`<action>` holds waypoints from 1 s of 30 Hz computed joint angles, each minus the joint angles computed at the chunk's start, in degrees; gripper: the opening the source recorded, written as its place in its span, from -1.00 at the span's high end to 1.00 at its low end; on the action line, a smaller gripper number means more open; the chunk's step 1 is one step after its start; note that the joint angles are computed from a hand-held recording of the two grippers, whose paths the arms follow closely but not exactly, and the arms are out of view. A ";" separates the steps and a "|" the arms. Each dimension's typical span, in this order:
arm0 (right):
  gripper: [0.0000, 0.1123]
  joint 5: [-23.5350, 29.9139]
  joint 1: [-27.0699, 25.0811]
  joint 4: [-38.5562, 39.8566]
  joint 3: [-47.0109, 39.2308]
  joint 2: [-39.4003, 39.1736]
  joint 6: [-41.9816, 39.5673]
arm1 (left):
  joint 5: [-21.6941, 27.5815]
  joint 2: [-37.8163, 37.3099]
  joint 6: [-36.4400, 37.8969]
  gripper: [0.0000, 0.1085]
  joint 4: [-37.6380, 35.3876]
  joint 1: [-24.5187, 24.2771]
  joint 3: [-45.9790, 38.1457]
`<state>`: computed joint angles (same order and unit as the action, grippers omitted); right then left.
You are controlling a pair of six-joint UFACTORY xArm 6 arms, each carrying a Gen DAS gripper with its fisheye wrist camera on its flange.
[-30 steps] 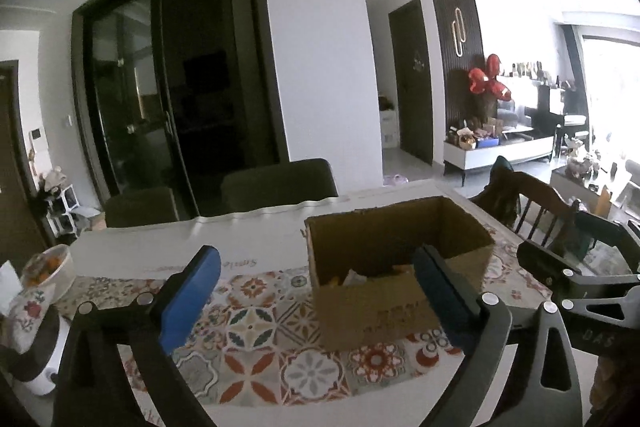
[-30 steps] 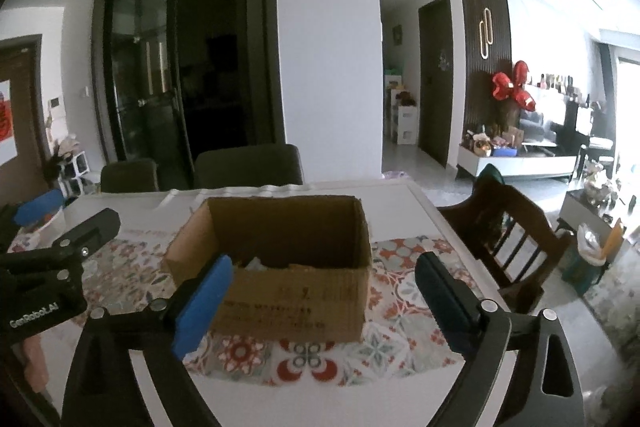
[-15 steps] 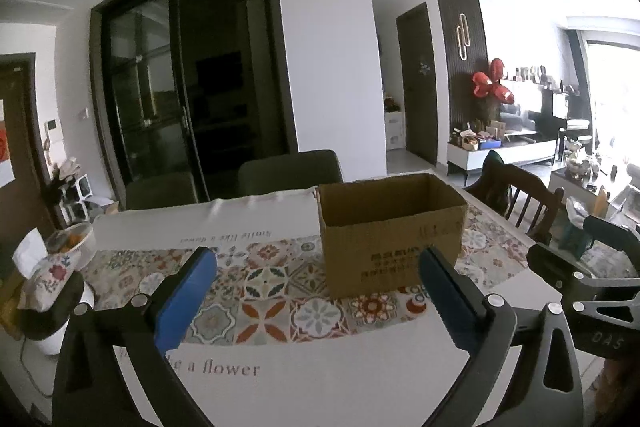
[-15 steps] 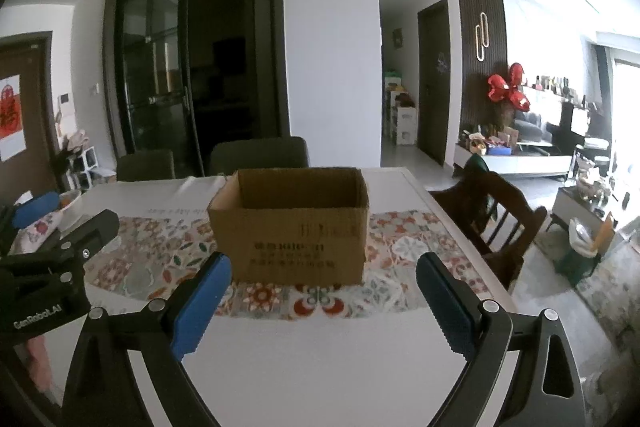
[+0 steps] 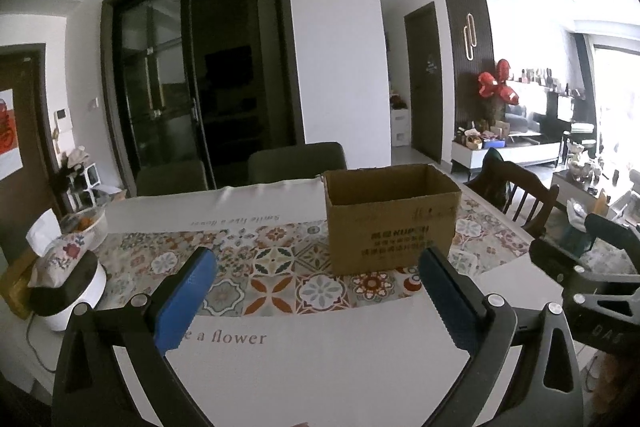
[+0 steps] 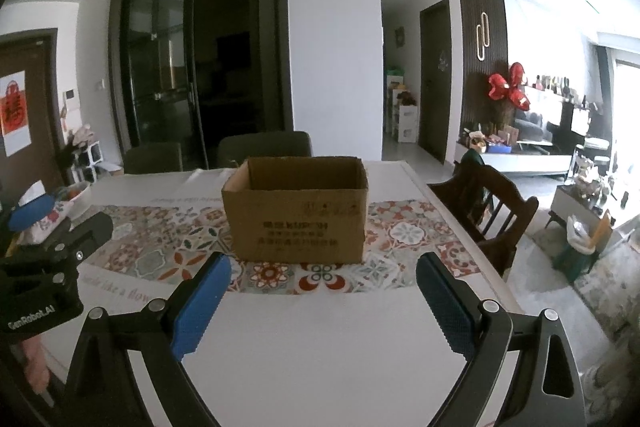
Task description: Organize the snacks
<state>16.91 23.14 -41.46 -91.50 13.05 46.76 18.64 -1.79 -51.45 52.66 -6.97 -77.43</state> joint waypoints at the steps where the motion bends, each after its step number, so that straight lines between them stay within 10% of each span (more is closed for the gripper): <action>1: -0.68 -0.03 0.01 -0.78 0.12 -0.18 0.67 | -0.03 -0.19 0.51 -0.90 -0.54 0.03 0.27; 30: -0.68 -0.71 0.17 -4.47 2.38 -2.44 3.92 | 0.17 -1.75 -0.14 -0.90 -0.21 -0.26 1.60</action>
<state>16.20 23.31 -45.92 -89.12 10.61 50.68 18.81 -3.54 -51.59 52.45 -7.23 -75.84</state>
